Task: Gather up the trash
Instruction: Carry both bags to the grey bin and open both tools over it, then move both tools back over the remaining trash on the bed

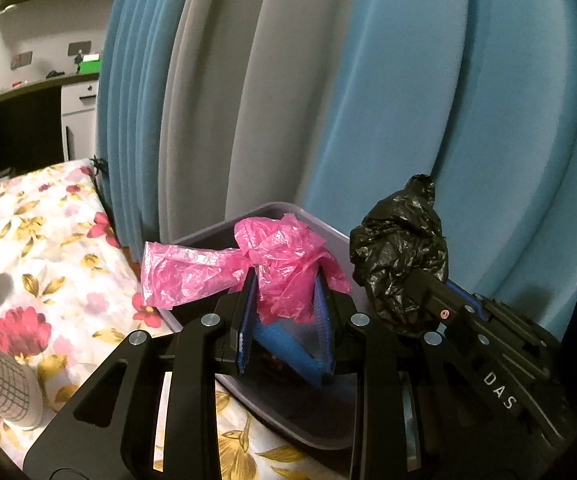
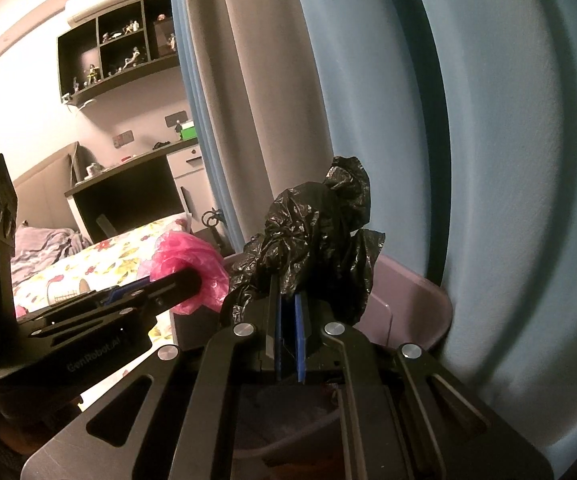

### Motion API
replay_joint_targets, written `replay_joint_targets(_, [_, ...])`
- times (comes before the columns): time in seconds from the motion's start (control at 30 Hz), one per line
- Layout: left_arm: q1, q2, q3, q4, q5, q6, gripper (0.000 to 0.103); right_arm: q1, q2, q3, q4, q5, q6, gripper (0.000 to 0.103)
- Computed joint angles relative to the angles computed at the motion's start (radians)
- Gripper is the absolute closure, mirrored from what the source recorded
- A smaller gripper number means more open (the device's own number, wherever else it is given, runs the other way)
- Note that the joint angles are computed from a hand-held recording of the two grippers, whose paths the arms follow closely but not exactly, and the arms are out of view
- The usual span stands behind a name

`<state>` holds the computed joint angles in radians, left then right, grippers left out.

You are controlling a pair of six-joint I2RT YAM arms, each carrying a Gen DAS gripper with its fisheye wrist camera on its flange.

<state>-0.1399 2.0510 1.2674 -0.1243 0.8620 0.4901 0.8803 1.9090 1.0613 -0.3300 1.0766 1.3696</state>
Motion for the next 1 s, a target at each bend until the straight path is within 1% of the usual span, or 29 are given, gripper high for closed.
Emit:
replay_joint_targets(0.03, [0.000, 0.007, 0.007, -0.013, 0.007, 0.004, 0.077, 0.000, 0.001, 0.000, 0.003, -0.002, -0.001, 0.089])
replay_joint_targets(0.07, [-0.001, 0.013, 0.014, -0.019, 0.008, 0.005, 0.076, 0.001, 0.002, -0.002, 0.006, -0.001, -0.001, 0.087])
replay_joint_targets(0.13, [-0.005, 0.019, 0.017, -0.017, -0.002, 0.002, 0.076, -0.001, 0.000, -0.007, 0.013, -0.001, -0.006, 0.078])
replay_joint_targets(0.2, [-0.006, 0.028, 0.025, -0.030, 0.002, 0.010, 0.075, 0.001, -0.001, -0.009, 0.003, 0.000, 0.005, 0.072])
replay_joint_targets(0.3, [-0.007, 0.030, 0.023, -0.024, -0.007, 0.007, 0.069, 0.008, 0.002, -0.001, -0.038, 0.009, 0.046, 0.070])
replay_joint_targets(0.33, [-0.008, 0.030, 0.021, -0.018, -0.016, 0.003, 0.063, 0.015, 0.001, 0.001, -0.056, 0.015, 0.068, 0.069])
replay_joint_targets(0.37, [-0.005, 0.030, 0.016, -0.003, -0.026, -0.006, 0.052, 0.019, 0.000, 0.002, -0.070, 0.020, 0.084, 0.068])
replay_joint_targets(0.4, [-0.002, 0.025, 0.004, 0.013, -0.027, -0.016, 0.047, 0.021, -0.001, 0.002, -0.081, 0.025, 0.094, 0.065])
replay_joint_targets(0.47, [0.013, 0.018, -0.012, 0.044, -0.019, -0.048, 0.024, 0.030, 0.001, 0.019, -0.135, 0.038, 0.135, 0.061])
replay_joint_targets(0.53, [0.032, 0.010, -0.026, 0.066, -0.010, -0.076, 0.018, 0.038, 0.004, 0.026, -0.163, 0.046, 0.161, 0.054])
replay_joint_targets(0.57, [0.039, 0.005, -0.032, 0.066, -0.005, -0.077, 0.016, 0.045, 0.007, 0.036, -0.186, 0.054, 0.181, 0.052])
replay_joint_targets(0.63, [0.057, -0.010, -0.049, 0.078, -0.007, -0.081, 0.012, 0.057, 0.023, 0.067, -0.244, 0.071, 0.221, 0.042])
replay_joint_targets(0.67, [0.068, -0.021, -0.065, 0.094, -0.012, -0.084, 0.010, 0.065, 0.035, 0.091, -0.286, 0.080, 0.248, 0.039])
replay_joint_targets(0.73, [0.096, -0.045, -0.098, 0.120, -0.022, -0.090, 0.009, 0.080, 0.056, 0.128, -0.349, 0.093, 0.288, 0.028])
replay_joint_targets(0.83, [0.145, -0.079, -0.140, 0.142, -0.016, -0.104, 0.007, 0.106, 0.110, 0.222, -0.497, 0.119, 0.377, 0.018])
replay_joint_targets(0.9, [0.180, -0.103, -0.165, 0.149, -0.010, -0.108, 0.006, 0.117, 0.143, 0.275, -0.583, 0.129, 0.431, 0.015])
replay_joint_targets(0.93, [0.195, -0.112, -0.175, 0.152, -0.007, -0.109, 0.006, 0.121, 0.151, 0.288, -0.599, 0.131, 0.440, 0.014])
replay_joint_targets(1.0, [0.228, -0.132, -0.191, 0.156, -0.004, -0.111, 0.006, 0.128, 0.158, 0.298, -0.587, 0.122, 0.427, 0.014])
